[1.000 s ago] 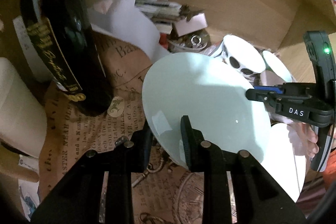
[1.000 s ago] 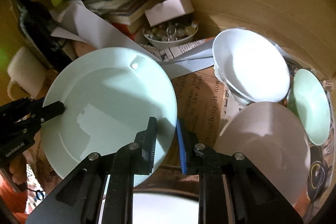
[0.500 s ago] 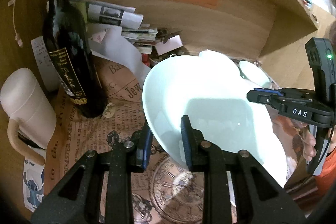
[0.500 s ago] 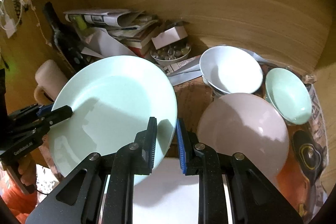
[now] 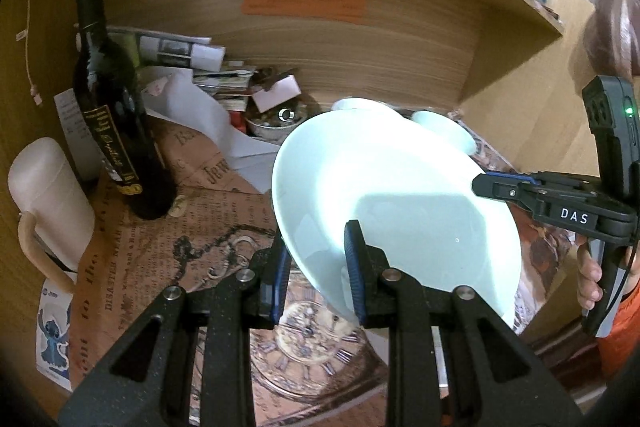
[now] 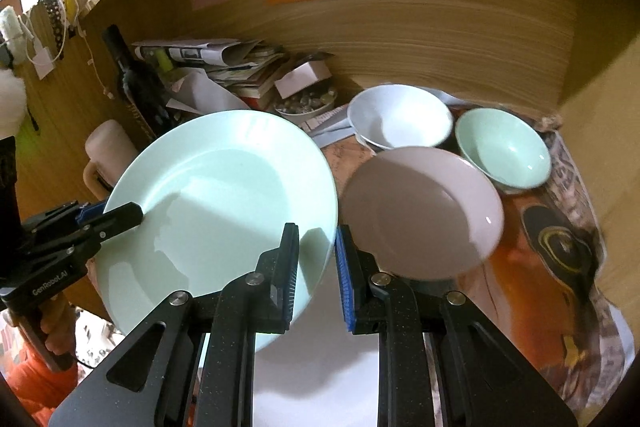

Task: Organize plates and bowls
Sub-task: 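Carry the mint green plate with the left gripper toward the white plate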

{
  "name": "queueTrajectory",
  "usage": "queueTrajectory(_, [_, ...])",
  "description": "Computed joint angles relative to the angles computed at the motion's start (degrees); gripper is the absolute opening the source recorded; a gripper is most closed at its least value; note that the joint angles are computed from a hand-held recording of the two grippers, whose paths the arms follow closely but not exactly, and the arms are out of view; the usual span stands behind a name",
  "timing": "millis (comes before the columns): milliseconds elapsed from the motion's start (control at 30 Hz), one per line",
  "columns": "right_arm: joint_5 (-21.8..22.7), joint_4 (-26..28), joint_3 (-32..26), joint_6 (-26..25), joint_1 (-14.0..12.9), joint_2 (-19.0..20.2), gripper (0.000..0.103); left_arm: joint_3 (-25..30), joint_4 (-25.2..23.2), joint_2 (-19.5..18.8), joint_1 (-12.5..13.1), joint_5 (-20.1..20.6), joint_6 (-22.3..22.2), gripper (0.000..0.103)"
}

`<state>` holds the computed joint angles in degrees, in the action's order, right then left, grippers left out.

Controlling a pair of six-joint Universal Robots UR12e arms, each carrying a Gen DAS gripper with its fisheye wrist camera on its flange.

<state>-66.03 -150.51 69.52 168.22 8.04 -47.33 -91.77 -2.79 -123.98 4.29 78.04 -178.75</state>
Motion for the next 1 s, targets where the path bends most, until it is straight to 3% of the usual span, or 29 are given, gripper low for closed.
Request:
queueTrajectory(600, [2.69, -1.95, 6.98, 5.06, -2.40, -2.39, 0.017, -2.12, -0.64, -0.10, -1.57, -2.09, 3.37, 0.026])
queueTrajectory(1000, [1.11, -0.88, 8.27, 5.89, -2.60, -2.05, 0.017, -1.85, -3.34, -1.42, -1.80, -3.24, 4.59, 0.026])
